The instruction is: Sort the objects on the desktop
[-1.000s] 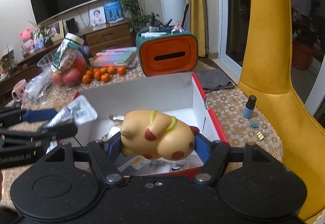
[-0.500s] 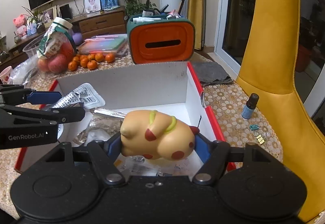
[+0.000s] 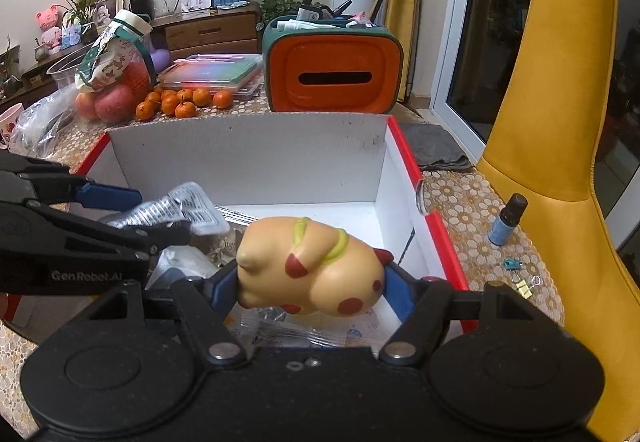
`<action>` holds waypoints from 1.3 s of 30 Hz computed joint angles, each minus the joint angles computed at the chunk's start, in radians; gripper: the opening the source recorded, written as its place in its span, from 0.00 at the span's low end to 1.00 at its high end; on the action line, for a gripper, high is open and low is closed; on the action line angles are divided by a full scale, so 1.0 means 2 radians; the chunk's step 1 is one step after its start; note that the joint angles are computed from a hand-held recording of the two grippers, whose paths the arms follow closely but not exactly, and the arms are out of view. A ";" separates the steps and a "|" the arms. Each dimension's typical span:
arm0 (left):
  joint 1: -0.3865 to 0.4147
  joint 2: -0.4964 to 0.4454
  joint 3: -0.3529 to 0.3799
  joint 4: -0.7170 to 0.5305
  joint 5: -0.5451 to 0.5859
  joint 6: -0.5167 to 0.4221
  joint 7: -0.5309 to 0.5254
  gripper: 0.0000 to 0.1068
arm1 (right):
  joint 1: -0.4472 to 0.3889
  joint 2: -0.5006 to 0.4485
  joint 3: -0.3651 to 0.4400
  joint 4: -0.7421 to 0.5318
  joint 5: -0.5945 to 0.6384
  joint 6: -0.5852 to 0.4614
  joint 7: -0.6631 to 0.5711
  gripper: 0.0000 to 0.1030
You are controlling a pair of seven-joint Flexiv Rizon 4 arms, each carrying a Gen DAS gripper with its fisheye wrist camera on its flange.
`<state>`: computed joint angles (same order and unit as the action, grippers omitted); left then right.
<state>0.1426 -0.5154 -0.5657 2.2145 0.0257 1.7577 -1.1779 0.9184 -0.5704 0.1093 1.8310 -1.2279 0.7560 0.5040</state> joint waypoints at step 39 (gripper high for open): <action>0.264 0.057 -0.242 0.117 0.067 0.022 -0.059 0.67 | 0.017 0.034 0.021 0.011 -0.029 -0.027 0.022 0.83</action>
